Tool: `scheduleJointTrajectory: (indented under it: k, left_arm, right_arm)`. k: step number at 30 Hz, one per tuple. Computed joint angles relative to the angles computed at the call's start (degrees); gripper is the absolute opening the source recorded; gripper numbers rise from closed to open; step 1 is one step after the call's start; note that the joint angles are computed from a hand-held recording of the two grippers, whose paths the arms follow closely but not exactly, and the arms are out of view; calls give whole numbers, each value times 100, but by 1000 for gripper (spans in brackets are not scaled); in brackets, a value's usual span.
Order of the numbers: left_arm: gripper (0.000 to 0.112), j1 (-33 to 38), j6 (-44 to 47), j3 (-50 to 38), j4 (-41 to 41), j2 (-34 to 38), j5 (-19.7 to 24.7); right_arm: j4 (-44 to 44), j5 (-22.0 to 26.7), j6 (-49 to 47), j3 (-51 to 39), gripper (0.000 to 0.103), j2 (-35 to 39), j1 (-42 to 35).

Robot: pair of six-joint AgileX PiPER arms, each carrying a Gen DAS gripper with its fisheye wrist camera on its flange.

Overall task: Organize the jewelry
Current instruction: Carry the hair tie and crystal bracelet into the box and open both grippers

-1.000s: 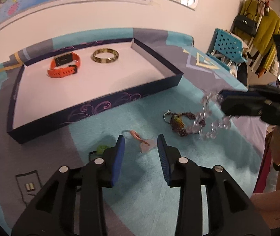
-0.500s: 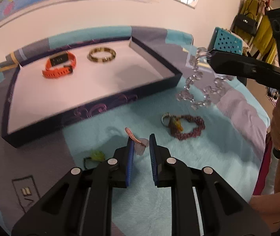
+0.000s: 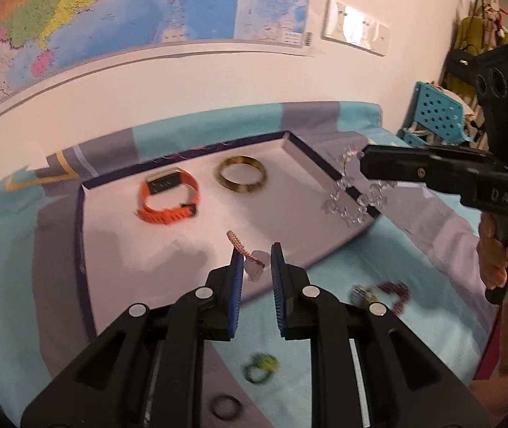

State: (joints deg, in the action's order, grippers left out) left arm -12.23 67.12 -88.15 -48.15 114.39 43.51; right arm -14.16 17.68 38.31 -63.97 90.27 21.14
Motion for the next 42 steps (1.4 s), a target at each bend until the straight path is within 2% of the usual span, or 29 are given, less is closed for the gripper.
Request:
scheduleJointTrajectory:
  k: [11,28,31,35,42]
  left_arm:
    - [16,-154,-1102,-1457,1027,1015,131]
    - [16,-370,-2049,-2687,1890,1810,473]
    - [16,-392,-2212,-2901,2031,1960,552]
    - [16,-394,-2330,-3193,2087,2141,732]
    - [16,-412,-2499,-3577,2214,2376,957]
  right_arm:
    - [1920,19,-1919,-855,8,925,-449]
    - [2775,219,-2682,-1528,8,1682,-713]
    - [2795,254,-2686,-1594,8,1794,-754]
    - [2091,377,-2032,-1740,8,1950,-739]
    - [1673,573,-1695,-1844,8,2120,-757]
